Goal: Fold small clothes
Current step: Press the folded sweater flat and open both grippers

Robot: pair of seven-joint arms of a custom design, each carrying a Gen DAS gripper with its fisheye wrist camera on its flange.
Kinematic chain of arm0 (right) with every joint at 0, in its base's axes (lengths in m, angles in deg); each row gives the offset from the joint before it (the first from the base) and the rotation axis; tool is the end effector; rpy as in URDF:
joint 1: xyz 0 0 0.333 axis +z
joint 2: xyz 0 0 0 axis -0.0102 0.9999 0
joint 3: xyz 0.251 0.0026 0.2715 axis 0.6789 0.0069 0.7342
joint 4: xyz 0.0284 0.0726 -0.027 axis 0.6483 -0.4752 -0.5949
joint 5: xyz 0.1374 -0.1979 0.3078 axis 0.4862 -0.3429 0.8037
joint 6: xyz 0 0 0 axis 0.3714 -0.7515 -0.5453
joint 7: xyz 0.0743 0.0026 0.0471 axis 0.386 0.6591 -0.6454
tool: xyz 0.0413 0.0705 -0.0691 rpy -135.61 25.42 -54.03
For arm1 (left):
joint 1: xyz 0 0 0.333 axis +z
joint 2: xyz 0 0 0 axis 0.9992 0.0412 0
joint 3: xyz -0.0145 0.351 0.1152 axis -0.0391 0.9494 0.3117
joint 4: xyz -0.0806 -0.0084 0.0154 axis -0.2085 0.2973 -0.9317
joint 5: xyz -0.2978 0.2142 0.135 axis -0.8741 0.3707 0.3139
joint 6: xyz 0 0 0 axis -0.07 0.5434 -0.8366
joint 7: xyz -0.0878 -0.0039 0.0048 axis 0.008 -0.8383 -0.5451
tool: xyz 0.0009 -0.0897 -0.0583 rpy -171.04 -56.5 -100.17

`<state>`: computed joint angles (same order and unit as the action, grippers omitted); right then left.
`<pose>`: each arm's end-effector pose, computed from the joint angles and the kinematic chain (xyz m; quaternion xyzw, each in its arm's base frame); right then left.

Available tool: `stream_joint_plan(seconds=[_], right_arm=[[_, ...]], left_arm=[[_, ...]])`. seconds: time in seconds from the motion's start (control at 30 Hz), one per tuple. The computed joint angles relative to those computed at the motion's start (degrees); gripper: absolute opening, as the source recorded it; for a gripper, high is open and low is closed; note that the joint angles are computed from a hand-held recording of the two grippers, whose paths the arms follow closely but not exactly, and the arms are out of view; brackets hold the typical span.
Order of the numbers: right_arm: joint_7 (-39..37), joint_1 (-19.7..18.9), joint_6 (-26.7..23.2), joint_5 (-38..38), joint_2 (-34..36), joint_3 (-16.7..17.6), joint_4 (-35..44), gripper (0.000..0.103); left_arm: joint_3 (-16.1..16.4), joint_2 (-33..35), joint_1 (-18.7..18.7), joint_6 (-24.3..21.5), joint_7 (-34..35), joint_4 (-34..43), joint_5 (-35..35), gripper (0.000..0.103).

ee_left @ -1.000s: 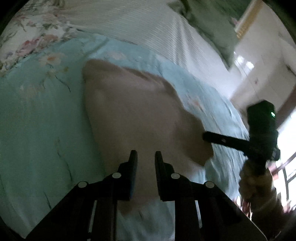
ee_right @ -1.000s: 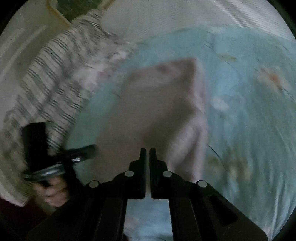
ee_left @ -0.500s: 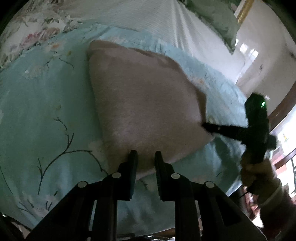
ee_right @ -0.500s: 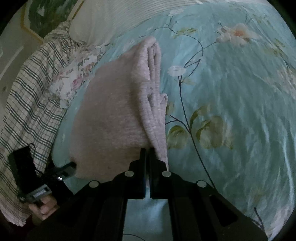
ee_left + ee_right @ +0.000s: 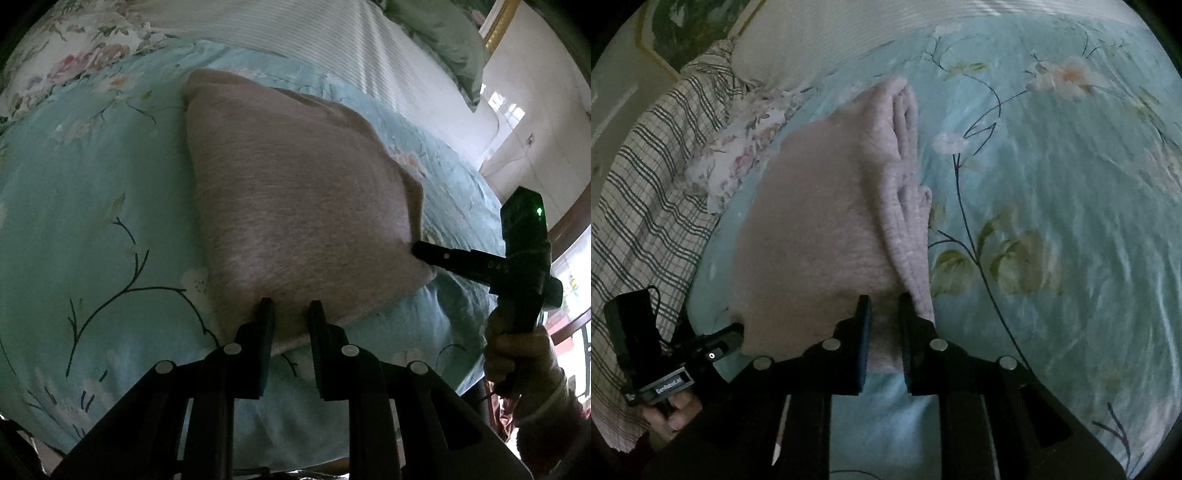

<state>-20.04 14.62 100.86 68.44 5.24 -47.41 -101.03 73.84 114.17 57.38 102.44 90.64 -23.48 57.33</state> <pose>0.7499 0.3144 0.3154 -0.7278 0.5607 0.0436 0.3925 0.6388 -0.4690 0.3468 -0.7293 0.5898 -0.3300 0.1065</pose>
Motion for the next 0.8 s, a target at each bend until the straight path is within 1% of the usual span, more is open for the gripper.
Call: stream_joint_plan(seconds=[0.07,0.17,0.23,0.33,0.4,0.43,0.47,0.5,0.53,0.57,0.6,0.8], right_arm=[[-0.05,-0.24,-0.14,0.28,-0.31,0.16,-0.43,0.016],[-0.73,-1.31,-0.26,2.1,-0.81,1.24,-1.47,0.016],[-0.9,-1.45,-0.17,2.95,-1.45,1.35,-2.4,0.016],[-0.17,-0.66,0.47,3.2,-2.87,0.61,-4.08,0.017],[0.1,-0.16,1.15,3.07,-4.08,0.24,-5.43,0.019],[-0.7,-0.29,2.03,3.57,-5.14,0.68,-6.8,0.025],[-1.59,-0.43,2.83,4.11,-6.02,1.11,-7.96,0.035],[-2.13,-0.35,3.53,4.4,-6.66,1.17,-8.84,0.04],[-2.65,0.1,5.06,4.5,-7.77,0.94,-10.39,0.05],[-3.46,0.23,6.43,4.89,-8.69,1.15,-11.78,0.053],[-4.44,0.07,7.52,5.6,-9.51,1.68,-13.13,0.053],[-9.68,-1.02,10.29,10.2,-12.98,4.08,-19.2,0.054]], left_arm=[[0.88,-0.18,-0.66,0.31,-1.67,-0.34,0.27,0.018],[0.88,-0.18,-1.0,-1.08,-2.52,0.22,0.19,0.019],[0.66,-0.58,-0.92,-1.4,-3.11,-0.11,0.14,0.019],[0.15,-1.54,-0.32,-0.58,-5.22,-1.4,-0.74,0.027],[1.18,-2.44,-1.24,-0.09,-8.02,-2.05,-0.33,0.043],[1.79,-2.95,-1.96,-0.92,-9.01,-2.16,0.34,0.048],[2.41,-3.54,-2.83,-2.58,-9.88,-2.14,1.23,0.059],[3.29,-4.23,-4.11,-5.28,-10.99,-1.98,2.54,0.069],[4.05,-4.99,-5.37,-8.02,-12.34,-2.0,4.21,0.069],[3.92,-5.58,-5.61,-9.25,-13.13,-2.34,5.54,0.069],[3.36,-6.21,-5.51,-10.42,-13.46,-2.76,6.38,0.071],[-0.66,-9.08,-4.29,-15.83,-15.68,-6.59,7.28,0.075]])
